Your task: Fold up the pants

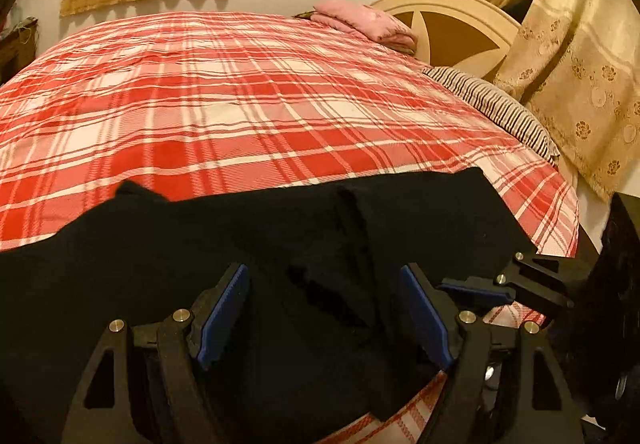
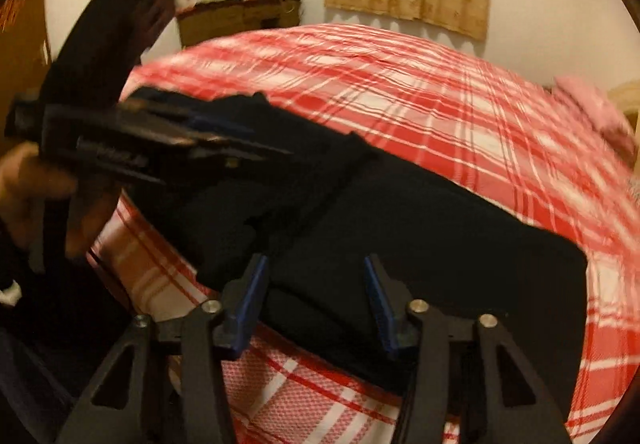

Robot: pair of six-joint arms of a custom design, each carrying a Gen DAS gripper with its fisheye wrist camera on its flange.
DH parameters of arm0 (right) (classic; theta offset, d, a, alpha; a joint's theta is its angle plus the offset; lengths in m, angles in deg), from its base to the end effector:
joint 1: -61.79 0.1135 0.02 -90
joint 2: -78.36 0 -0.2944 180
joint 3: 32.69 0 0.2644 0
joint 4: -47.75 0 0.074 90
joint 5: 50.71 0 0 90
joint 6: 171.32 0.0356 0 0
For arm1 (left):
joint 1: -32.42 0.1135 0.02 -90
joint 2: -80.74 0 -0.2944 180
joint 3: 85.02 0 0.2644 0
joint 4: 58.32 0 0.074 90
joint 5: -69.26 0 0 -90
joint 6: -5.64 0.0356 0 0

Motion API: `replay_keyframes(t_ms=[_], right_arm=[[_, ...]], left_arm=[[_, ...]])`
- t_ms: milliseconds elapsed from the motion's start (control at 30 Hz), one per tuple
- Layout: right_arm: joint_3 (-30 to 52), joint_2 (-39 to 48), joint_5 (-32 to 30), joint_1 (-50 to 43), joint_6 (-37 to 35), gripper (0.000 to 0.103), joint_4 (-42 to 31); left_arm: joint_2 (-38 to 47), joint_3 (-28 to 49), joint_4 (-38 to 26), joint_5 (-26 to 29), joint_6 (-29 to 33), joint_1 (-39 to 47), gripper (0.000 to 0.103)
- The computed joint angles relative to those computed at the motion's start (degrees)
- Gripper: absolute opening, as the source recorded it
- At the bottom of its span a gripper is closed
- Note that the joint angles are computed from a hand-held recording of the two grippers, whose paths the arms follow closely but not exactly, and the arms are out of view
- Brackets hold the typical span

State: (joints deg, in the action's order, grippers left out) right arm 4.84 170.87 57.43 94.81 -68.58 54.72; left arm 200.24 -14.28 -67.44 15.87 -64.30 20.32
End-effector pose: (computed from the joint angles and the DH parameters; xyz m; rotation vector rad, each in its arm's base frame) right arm 0.2213 0.1306 0.1109 -0.2721 2.3393 0.0050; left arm 0.3806 -0.1033 0.0840 0.9001 2.2826 -0.7573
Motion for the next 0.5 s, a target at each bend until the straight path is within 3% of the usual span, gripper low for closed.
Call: replay_keyframes(t_ms=[33, 67, 100, 167, 200, 300, 500], right_arm=[[0.9, 1.3, 1.8, 0.9, -0.6, 0.043, -0.7], [1.4, 2.1, 3.2, 1.5, -1.2, 0.040, -1.0], [1.5, 2.5, 3.8, 1.8, -1.6, 0.027, -1.0], [1.6, 2.8, 4.2, 1.2, -0.8, 0.019, -1.4], [1.0, 2.4, 3.2, 0.6, -0.6, 0.012, -0.8], [0.4, 1.5, 2.4, 0.3, -0.2, 0.008, -0.5], [0.1, 0.1, 0.1, 0.9, 0.2, 0.004, -0.6]], left_arm=[[0.4, 0.3, -0.4, 0.4, -0.2, -0.2, 0.058], [0.9, 1.3, -2.1, 1.2, 0.3, -0.4, 0.049], [1.2, 1.7, -3.0, 1.2, 0.4, -0.7, 0.040], [1.2, 1.7, -2.6, 0.8, -0.2, -0.9, 0.037], [1.3, 1.9, -2.7, 1.5, -0.5, -0.6, 0.027], [1.8, 3.0, -2.9, 3.2, -2.5, 0.5, 0.008], [3.5, 9.5, -7.4, 7.6, -5.3, 1.3, 0.008]])
